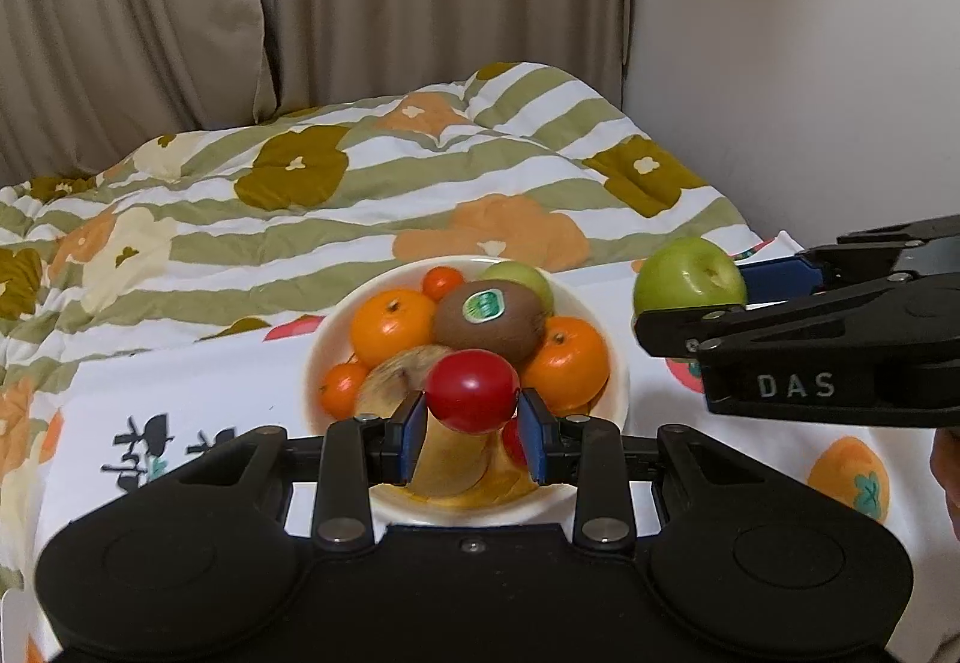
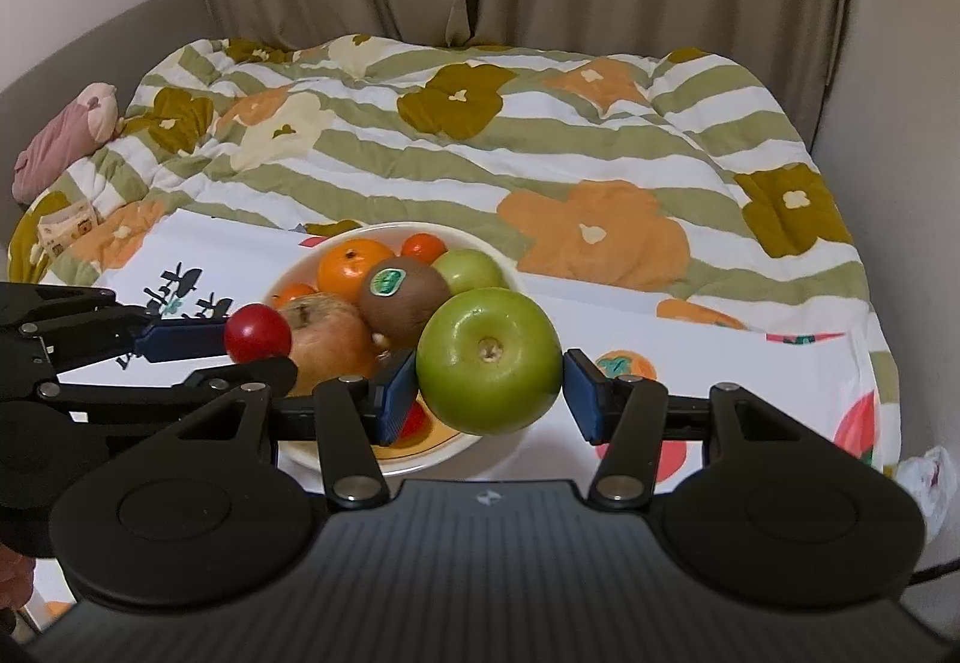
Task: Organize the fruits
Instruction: 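Lower the tomato and green apple into the duck bowl and open both tools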
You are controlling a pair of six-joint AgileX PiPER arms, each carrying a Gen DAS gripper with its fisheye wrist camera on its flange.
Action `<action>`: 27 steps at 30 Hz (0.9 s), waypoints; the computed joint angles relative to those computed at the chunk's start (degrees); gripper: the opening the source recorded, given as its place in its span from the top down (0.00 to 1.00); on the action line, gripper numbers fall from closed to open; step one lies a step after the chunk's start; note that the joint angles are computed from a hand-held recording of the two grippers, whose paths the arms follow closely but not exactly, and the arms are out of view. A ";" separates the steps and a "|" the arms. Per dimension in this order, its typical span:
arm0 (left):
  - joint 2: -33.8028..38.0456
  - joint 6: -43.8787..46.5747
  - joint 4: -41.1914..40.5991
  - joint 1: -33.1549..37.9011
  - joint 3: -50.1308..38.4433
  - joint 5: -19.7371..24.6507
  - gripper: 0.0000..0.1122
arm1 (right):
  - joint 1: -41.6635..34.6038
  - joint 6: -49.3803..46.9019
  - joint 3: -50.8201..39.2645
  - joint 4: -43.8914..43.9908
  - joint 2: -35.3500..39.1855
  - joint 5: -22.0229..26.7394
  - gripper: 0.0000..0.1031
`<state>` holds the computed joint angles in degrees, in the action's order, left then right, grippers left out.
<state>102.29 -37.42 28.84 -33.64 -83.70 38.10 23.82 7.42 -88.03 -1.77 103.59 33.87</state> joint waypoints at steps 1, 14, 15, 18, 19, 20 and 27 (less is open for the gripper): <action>1.20 0.05 0.29 -0.34 -1.36 0.56 0.67 | -0.63 -1.66 -0.54 1.30 0.59 0.02 0.34; 11.37 0.95 2.72 -2.79 -11.71 6.05 0.67 | -5.77 -11.65 -4.44 9.46 5.18 0.93 0.34; 11.68 1.04 2.66 -2.68 -12.05 6.22 0.67 | -5.85 -11.72 -4.61 9.54 5.34 0.98 0.34; 12.51 1.47 2.38 -2.43 -13.25 6.49 0.67 | -5.96 -11.89 -4.89 9.69 5.63 1.00 0.34; 12.79 1.69 2.38 -2.46 -13.71 6.77 0.66 | -6.04 -12.02 -5.08 9.82 5.79 1.09 0.34; 12.92 1.63 2.54 -2.51 -13.92 6.95 0.64 | -6.07 -12.06 -5.15 9.86 5.81 1.19 0.34; 10.42 -0.20 4.40 -2.67 -10.83 4.91 0.33 | -5.54 -11.41 -5.86 9.18 6.25 1.37 0.34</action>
<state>112.71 -37.63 33.24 -36.31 -94.53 43.01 18.28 -3.99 -93.89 7.41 109.84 35.24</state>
